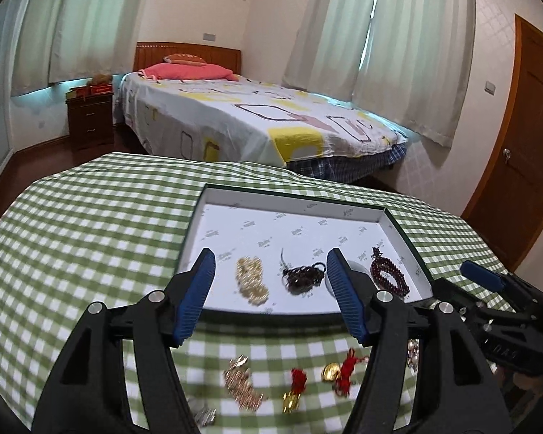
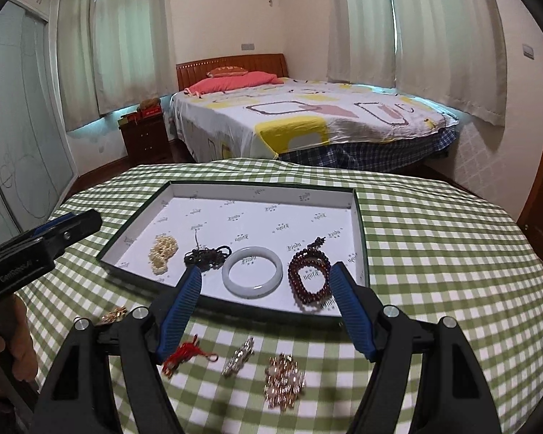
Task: Organize jewelry
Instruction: 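Withdraw both open tools from the tray, then grasp the silver crystal ring with the left tool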
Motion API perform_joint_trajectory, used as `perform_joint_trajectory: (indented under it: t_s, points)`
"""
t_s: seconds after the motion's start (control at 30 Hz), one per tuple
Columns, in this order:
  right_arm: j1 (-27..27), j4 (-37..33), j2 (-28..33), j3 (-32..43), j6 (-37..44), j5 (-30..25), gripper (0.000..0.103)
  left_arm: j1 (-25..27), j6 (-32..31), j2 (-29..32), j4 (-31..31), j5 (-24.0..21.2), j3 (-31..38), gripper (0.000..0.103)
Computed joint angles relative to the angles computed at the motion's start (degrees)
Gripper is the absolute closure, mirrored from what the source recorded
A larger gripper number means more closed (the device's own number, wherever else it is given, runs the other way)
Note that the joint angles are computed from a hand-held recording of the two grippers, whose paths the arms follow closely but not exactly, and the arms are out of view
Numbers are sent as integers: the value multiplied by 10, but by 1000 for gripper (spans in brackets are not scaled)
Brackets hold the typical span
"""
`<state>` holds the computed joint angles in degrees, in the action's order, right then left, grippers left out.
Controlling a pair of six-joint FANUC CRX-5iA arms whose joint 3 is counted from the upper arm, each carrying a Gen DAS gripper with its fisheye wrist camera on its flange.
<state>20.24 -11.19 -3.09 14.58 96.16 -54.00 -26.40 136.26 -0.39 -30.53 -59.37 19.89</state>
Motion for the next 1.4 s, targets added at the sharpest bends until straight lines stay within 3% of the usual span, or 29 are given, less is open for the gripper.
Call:
perform_joint_trajectory:
  t_s: [0.7,1.0,1.4]
  points:
    - [-7,1,-109,-99,-15,34,31,-119,114,-84,-134,-108,-63,40]
    - [-17,-2,-129,-135,-16,36,31,-136,136,-93,-131,-128,-96,40]
    - [-20,-11,-122,-144,-18,24,31,-82,104,-76,-58,-107,-115,43]
